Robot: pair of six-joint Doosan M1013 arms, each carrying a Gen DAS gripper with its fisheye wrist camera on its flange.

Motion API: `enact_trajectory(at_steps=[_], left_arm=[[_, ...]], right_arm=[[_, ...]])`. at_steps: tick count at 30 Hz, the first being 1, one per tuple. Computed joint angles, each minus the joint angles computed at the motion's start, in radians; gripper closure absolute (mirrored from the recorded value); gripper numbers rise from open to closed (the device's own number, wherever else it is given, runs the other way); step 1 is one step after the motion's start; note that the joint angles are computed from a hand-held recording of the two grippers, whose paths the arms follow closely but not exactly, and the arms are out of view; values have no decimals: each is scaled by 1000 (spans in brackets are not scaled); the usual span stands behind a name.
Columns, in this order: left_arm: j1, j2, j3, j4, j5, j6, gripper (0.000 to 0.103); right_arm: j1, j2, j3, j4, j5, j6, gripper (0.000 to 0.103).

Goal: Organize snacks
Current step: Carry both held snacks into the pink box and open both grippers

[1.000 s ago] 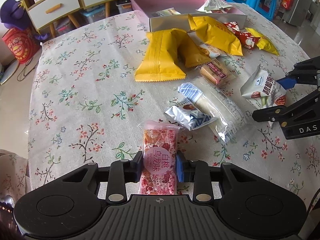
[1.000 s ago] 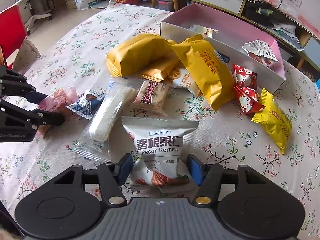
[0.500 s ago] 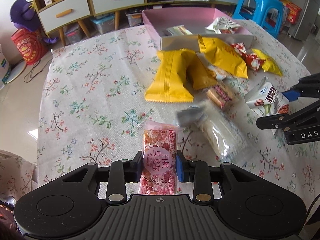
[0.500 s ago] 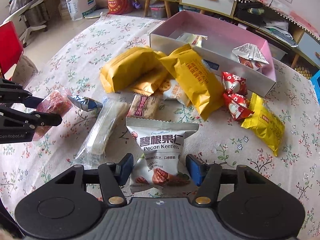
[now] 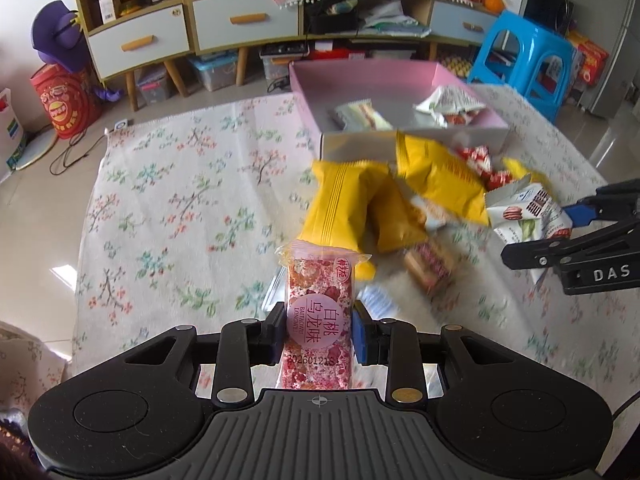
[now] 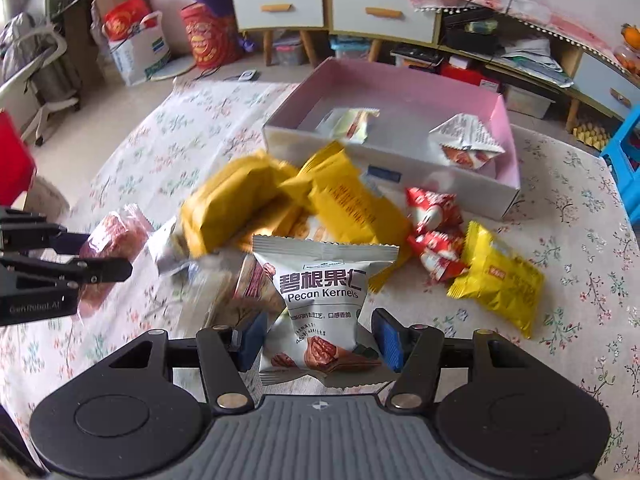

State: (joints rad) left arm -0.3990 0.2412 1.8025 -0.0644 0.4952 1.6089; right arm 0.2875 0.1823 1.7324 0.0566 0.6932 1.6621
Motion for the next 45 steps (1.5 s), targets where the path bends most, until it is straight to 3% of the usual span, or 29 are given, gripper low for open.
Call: enact_trajectory(at_steps=[11,22,30,39,45], left_arm=[[-26,49,-73,14,-41,-106,73],[-52,129,-171,161,-79,-292,73],[-55,215,-289,189,-71,-327,73],[-74,303,-405,302,-47,-397,73],[-72,348,-458,266,-42,-394,73]], right_arm=[[-35,21,-32,-1,-15,56,55],[-106,70,-79,22,-75,119,55],[-161,130,-133,231,-114,67,55],[-169,172,-150,371,-160,-8,57],[-175,183,-152,377,-176,-19,57]])
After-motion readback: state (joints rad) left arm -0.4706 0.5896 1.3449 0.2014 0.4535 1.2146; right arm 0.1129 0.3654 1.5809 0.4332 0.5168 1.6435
